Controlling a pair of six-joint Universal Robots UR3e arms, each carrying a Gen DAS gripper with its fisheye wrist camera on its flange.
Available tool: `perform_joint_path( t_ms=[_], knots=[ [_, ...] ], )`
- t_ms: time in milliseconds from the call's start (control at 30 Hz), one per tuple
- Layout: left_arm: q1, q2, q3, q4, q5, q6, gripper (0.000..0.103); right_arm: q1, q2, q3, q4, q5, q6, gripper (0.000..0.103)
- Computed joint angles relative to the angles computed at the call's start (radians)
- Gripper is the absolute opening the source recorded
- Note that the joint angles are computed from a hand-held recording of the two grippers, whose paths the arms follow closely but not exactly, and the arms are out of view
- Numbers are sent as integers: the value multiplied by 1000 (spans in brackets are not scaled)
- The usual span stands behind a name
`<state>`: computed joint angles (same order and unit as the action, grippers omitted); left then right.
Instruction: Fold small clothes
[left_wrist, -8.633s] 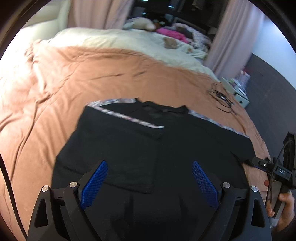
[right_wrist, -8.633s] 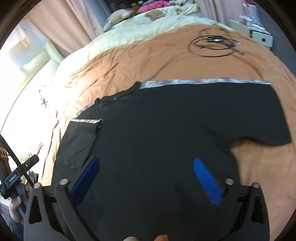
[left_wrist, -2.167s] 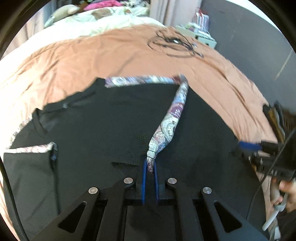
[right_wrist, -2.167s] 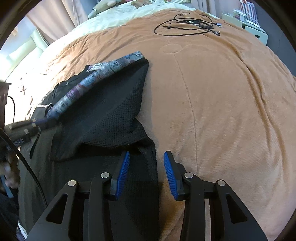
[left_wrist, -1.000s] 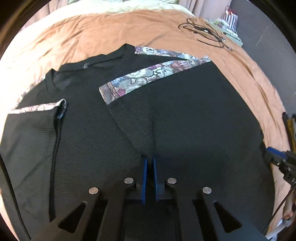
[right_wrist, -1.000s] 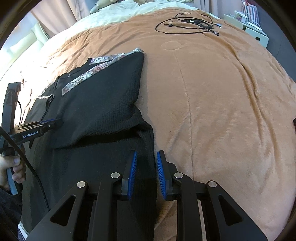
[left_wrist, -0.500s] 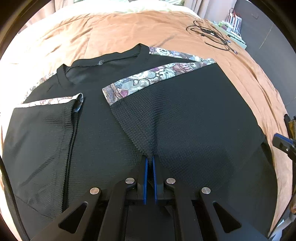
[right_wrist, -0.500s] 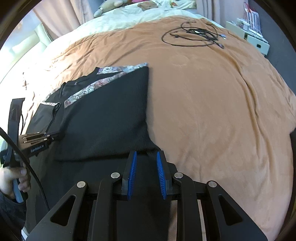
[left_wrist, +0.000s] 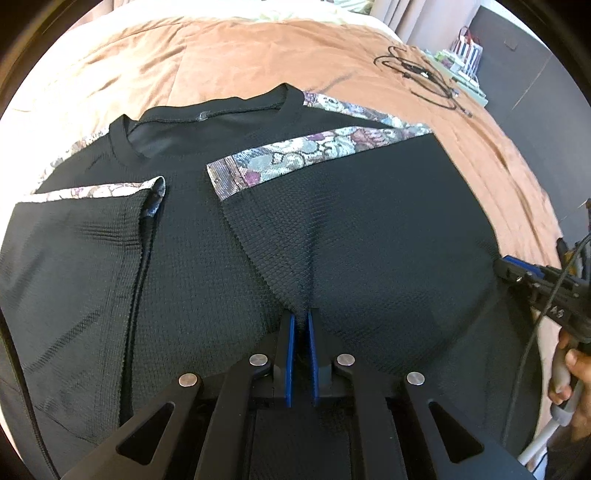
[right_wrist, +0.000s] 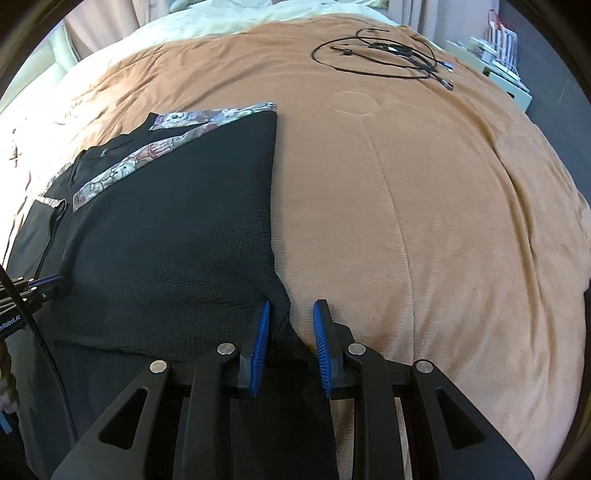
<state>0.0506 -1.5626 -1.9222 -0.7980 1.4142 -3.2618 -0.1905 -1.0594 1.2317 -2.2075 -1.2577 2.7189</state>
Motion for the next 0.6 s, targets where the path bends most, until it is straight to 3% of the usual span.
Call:
perform_joint_path(
  t_ms=[100, 267, 333, 400, 467, 600],
  knots=[
    [32, 83, -38, -13, -29, 21, 9, 35, -28, 36, -50, -67, 29, 20],
    [143, 291, -99, -107, -95, 75, 12, -1, -147, 147, -47, 1, 41, 20],
    [186, 370, -111, -162, -119, 97, 23, -30, -216, 220, -52, 44, 27, 22],
    [230, 462, -126, -218, -136, 116, 60, -59, -274, 275, -46, 80, 11, 23],
    [254, 563, -139, -262, -119, 129, 76, -102, -353, 350, -35, 135, -12, 23],
    [315, 725, -120, -412, -111, 186, 87, -210, -508, 470, 20, 249, -109, 23]
  ],
)
